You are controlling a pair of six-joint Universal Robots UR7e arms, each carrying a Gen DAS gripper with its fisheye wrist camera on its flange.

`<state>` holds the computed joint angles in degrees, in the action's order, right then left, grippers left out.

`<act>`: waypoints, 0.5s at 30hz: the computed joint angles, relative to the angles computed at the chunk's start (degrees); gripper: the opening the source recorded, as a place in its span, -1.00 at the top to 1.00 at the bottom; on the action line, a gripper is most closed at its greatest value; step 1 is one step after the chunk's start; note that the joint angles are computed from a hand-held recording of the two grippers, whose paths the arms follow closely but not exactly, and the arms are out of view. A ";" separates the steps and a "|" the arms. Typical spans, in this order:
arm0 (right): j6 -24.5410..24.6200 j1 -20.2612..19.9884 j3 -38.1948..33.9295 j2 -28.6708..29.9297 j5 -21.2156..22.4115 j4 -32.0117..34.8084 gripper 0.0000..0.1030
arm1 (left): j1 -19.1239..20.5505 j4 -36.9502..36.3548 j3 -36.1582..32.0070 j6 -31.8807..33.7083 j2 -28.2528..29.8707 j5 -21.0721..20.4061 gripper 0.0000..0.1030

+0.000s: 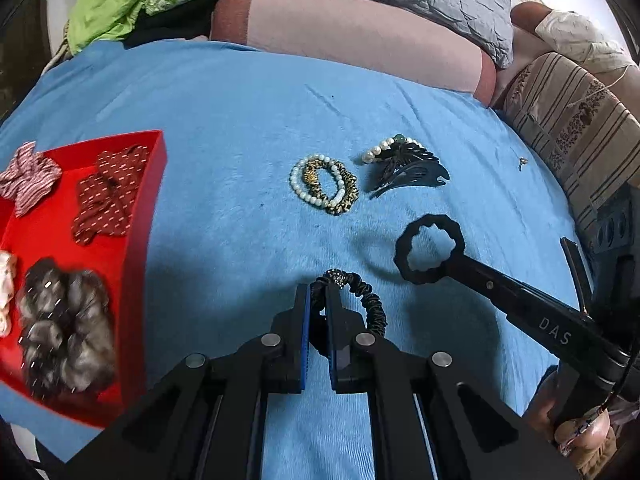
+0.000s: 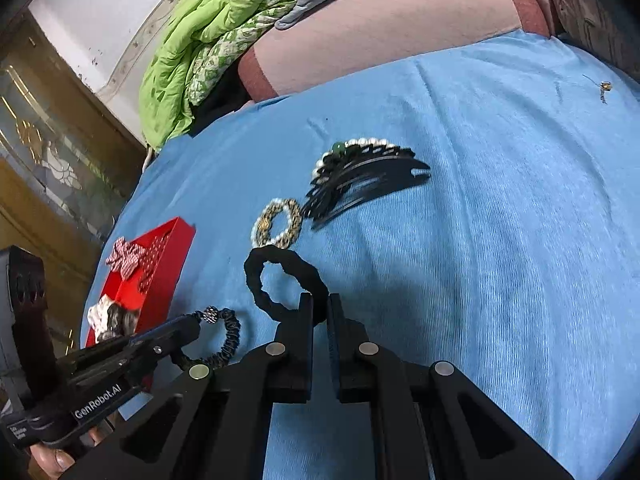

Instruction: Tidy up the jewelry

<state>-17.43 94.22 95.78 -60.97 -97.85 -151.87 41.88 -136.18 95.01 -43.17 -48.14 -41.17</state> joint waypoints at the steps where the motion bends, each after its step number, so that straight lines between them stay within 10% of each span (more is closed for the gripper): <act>1: -0.03 -0.09 0.48 -0.39 -0.01 -0.11 0.84 | -0.23 0.04 0.42 -0.32 -0.31 0.23 0.87; 15: 1.17 -0.18 6.88 -5.54 -0.43 -1.81 0.84 | -5.63 3.40 5.25 -3.42 -4.13 7.13 0.87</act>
<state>-16.26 94.04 102.66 -66.51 -98.28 -153.68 36.25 -132.78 100.25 -46.59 -52.27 -34.04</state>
